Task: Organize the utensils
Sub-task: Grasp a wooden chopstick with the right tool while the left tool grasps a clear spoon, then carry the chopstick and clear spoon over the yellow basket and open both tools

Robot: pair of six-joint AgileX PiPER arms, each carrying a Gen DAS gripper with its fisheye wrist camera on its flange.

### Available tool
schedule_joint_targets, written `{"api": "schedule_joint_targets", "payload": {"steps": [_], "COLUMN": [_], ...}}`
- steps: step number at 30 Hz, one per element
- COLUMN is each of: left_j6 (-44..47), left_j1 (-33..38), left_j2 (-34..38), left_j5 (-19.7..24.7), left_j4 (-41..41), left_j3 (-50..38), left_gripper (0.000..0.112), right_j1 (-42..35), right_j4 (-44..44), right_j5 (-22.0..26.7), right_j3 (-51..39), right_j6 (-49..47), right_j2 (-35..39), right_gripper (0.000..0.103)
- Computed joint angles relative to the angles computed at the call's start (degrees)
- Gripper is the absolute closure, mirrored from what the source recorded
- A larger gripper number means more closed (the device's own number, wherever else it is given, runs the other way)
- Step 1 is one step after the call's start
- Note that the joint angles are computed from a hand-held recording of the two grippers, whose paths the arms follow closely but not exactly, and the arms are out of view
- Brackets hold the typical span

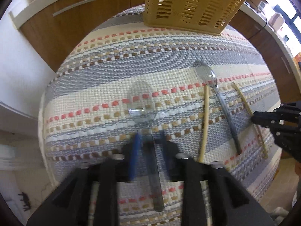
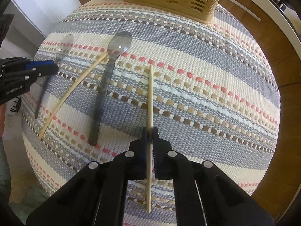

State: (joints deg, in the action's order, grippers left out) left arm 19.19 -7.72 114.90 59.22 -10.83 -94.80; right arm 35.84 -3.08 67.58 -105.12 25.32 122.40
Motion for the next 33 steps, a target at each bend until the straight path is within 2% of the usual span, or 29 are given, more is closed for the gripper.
{"api": "schedule_joint_targets", "payload": {"steps": [1,3,5,8,9,12,22,26,33], "left_j6": [0.0,0.6,0.3,-2.2,-2.8,-1.3,4.6,7.9,4.9], "left_j1": [-0.2,-0.2,-1.0,-2.9,-3.2,-2.0,-0.8,-0.2,-3.0], "left_j2": [-0.4,-0.1,0.1,-0.5,-0.5,-1.2,-11.3,-13.2,-11.3], "left_j5": [-0.7,-0.6,-0.7,-2.8,-2.9,-3.4,-11.7,-13.9,-17.1], "left_j4": [1.2,1.8,2.4,7.3,7.7,4.9,-7.1,-13.7,-16.2], "left_j3": [0.5,0.6,0.5,1.4,1.3,2.1,6.1,2.6,-7.7], "left_gripper": [0.069,0.071,0.080,0.100,0.102,0.102,0.102,0.102,0.102], "right_j1": [-0.2,-0.8,-1.2,-2.2,-3.0,-3.9,-5.6,-5.6,-6.1], "right_j4": [0.2,0.4,0.6,1.1,1.4,2.5,3.1,0.7,-4.4], "right_j5": [-0.1,-0.5,-0.7,-1.1,-1.9,-4.3,-12.3,-14.4,-19.8], "right_j3": [0.2,0.9,1.1,1.8,3.0,5.3,9.1,6.8,0.9], "right_j6": [-0.3,-1.0,-1.6,-2.6,-3.6,-4.7,-9.2,-9.5,-6.9], "right_j2": [-0.2,-0.6,-0.9,-1.4,-2.2,-4.3,-14.4,-17.0,-18.4], "right_gripper": [0.099,0.099,0.099,0.099,0.099,0.099,0.099,0.099,0.099]}}
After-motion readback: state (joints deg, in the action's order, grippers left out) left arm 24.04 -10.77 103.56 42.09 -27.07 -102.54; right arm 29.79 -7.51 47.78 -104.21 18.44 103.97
